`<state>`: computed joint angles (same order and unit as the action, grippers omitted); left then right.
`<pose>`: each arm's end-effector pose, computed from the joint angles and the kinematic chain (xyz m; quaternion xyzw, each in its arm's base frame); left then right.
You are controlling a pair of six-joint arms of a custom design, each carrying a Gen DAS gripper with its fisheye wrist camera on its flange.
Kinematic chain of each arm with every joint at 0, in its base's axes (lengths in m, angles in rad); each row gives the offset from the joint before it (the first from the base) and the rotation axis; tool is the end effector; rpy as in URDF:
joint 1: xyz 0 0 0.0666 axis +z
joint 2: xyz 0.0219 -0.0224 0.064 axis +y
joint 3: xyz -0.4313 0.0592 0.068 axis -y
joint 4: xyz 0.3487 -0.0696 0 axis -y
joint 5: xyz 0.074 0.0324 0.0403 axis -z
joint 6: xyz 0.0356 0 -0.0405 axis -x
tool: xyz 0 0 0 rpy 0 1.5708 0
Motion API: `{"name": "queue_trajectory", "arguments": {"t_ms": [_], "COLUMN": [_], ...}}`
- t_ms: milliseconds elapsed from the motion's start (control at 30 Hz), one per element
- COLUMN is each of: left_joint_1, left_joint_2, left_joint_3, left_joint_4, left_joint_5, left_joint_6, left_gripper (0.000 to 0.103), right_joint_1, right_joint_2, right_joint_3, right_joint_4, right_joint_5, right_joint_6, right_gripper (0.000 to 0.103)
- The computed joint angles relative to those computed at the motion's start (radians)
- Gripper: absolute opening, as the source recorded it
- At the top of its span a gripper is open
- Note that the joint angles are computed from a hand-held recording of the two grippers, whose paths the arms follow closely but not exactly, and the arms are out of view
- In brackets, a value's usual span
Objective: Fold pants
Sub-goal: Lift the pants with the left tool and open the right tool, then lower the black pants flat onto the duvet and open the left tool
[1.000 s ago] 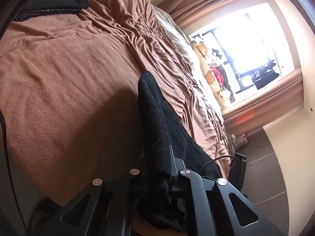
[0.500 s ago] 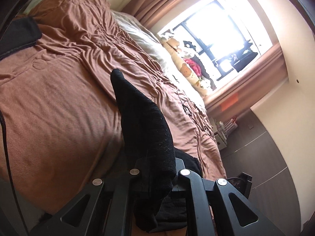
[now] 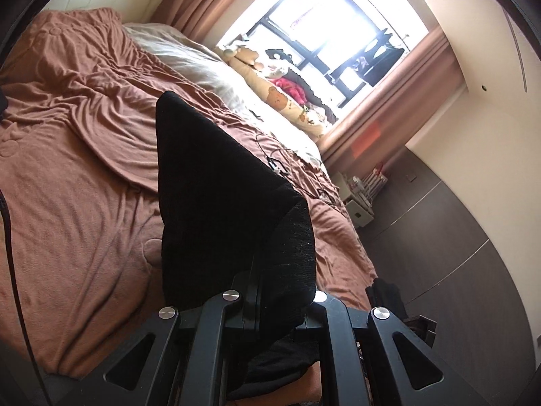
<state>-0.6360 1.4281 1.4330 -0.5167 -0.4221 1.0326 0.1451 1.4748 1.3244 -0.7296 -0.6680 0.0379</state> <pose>0.3860 -0.2673 0.5166 -0.2700 0.8065 -0.2444 0.4657 0.4499 0.0876 0.4355 -0.1918 0.8751 0.3252 0.3029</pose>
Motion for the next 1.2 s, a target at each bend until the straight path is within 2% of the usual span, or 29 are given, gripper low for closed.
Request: {"name": "queue_trajectory", "arguments": {"t_ms": [33, 100, 433, 633, 767, 1200], "left_joint_1": [-0.004, -0.012, -0.036, -0.029, -0.021, -0.024], "left_joint_2": [0.016, 0.043, 0.175, 0.292, 0.364, 0.462], "left_joint_3": [0.02, 0.054, 0.194, 0.308, 0.355, 0.447], "left_joint_4": [-0.008, -0.021, -0.066, -0.109, -0.131, -0.174], "left_joint_5": [0.003, 0.01, 0.074, 0.167, 0.251, 0.338], "left_joint_6": [-0.006, -0.018, -0.055, -0.095, -0.09, -0.082], "left_gripper": [0.01, 0.01, 0.01, 0.011, 0.011, 0.011], "right_joint_1": [-0.014, -0.046, -0.15, -0.195, -0.226, -0.282], "right_joint_2": [-0.006, -0.016, -0.029, -0.009, -0.002, 0.013], "right_joint_3": [-0.009, -0.028, -0.062, -0.066, -0.074, -0.09], "right_joint_4": [0.007, 0.018, -0.011, -0.022, -0.027, -0.041], "right_joint_5": [-0.012, -0.034, -0.068, -0.092, -0.098, -0.114], "right_joint_6": [-0.003, -0.003, 0.039, 0.046, 0.046, 0.039], "right_gripper": [0.034, 0.038, 0.038, 0.038, 0.038, 0.038]}}
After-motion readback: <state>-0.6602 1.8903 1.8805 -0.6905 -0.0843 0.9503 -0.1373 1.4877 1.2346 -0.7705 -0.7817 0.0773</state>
